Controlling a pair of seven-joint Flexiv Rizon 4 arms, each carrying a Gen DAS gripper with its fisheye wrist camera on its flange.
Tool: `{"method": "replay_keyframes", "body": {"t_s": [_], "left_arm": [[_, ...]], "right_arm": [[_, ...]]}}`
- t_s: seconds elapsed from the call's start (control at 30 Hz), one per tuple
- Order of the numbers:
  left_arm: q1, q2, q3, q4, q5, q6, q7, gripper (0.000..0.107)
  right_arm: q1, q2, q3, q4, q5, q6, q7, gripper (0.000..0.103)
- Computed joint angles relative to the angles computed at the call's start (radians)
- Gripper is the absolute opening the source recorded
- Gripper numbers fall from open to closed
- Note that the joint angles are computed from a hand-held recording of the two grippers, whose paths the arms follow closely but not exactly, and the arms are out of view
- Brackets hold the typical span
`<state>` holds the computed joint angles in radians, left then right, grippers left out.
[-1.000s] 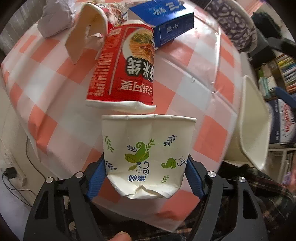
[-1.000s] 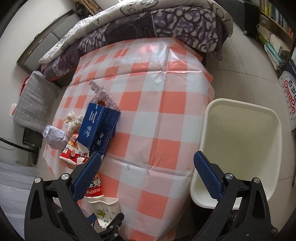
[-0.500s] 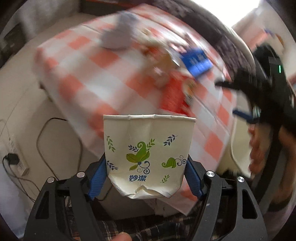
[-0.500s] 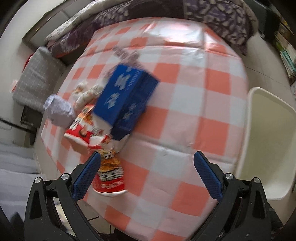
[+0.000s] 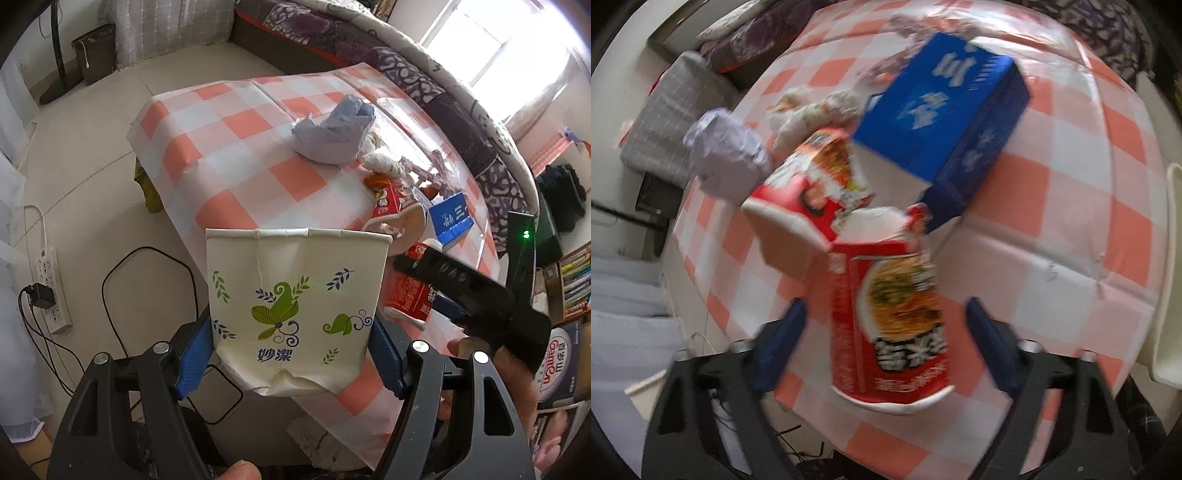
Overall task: Collect trash
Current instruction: 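Lift the white cup with the left gripper while the right gripper grasps the red noodle cup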
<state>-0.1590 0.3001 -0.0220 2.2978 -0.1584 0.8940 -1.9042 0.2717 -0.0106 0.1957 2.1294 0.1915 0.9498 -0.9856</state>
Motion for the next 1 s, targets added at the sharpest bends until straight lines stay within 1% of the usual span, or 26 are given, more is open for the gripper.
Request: {"method": "replay_keyframes", "body": {"t_s": [0.03, 0.07, 0.1, 0.13, 0.2, 0.4, 0.6, 0.73, 0.83, 0.93, 1.0], "left_arm": [[0.003, 0.007, 0.003, 0.004, 0.005, 0.002, 0.000, 0.073], [0.005, 0.008, 0.002, 0.004, 0.008, 0.007, -0.002, 0.073], [0.007, 0.009, 0.001, 0.004, 0.012, 0.013, -0.005, 0.073], [0.010, 0.009, -0.001, 0.004, 0.016, 0.020, -0.010, 0.073], [0.012, 0.009, -0.003, 0.005, 0.021, 0.035, -0.016, 0.073], [0.012, 0.011, -0.016, 0.003, 0.047, 0.087, -0.035, 0.073], [0.010, -0.004, -0.038, -0.009, 0.086, 0.151, -0.062, 0.073], [0.007, -0.017, -0.053, -0.024, 0.116, 0.171, -0.085, 0.073], [-0.003, -0.024, -0.056, -0.029, 0.125, 0.189, -0.089, 0.073], [-0.003, -0.028, -0.065, -0.038, 0.150, 0.190, -0.102, 0.073], [-0.001, -0.028, -0.069, -0.043, 0.167, 0.191, -0.115, 0.073]], "right_arm": [[0.002, -0.001, 0.001, -0.004, 0.001, -0.007, -0.013, 0.049], [0.004, 0.001, 0.004, -0.005, 0.003, -0.007, -0.027, 0.048], [0.005, 0.006, 0.006, 0.003, -0.008, 0.006, -0.025, 0.044], [0.006, 0.012, 0.007, 0.011, -0.025, 0.019, -0.020, 0.041], [0.007, 0.030, 0.008, 0.027, -0.050, 0.046, -0.020, 0.040], [0.000, 0.093, -0.004, 0.048, -0.001, 0.084, -0.069, 0.038], [-0.011, 0.140, -0.007, 0.092, -0.071, 0.152, -0.035, 0.038], [-0.040, 0.172, -0.008, 0.132, -0.147, 0.192, 0.038, 0.038], [-0.082, 0.199, -0.013, 0.164, -0.233, 0.211, 0.115, 0.038], [-0.099, 0.222, -0.033, 0.177, -0.237, 0.213, 0.137, 0.038], [-0.133, 0.244, -0.035, 0.193, -0.280, 0.213, 0.170, 0.039]]}}
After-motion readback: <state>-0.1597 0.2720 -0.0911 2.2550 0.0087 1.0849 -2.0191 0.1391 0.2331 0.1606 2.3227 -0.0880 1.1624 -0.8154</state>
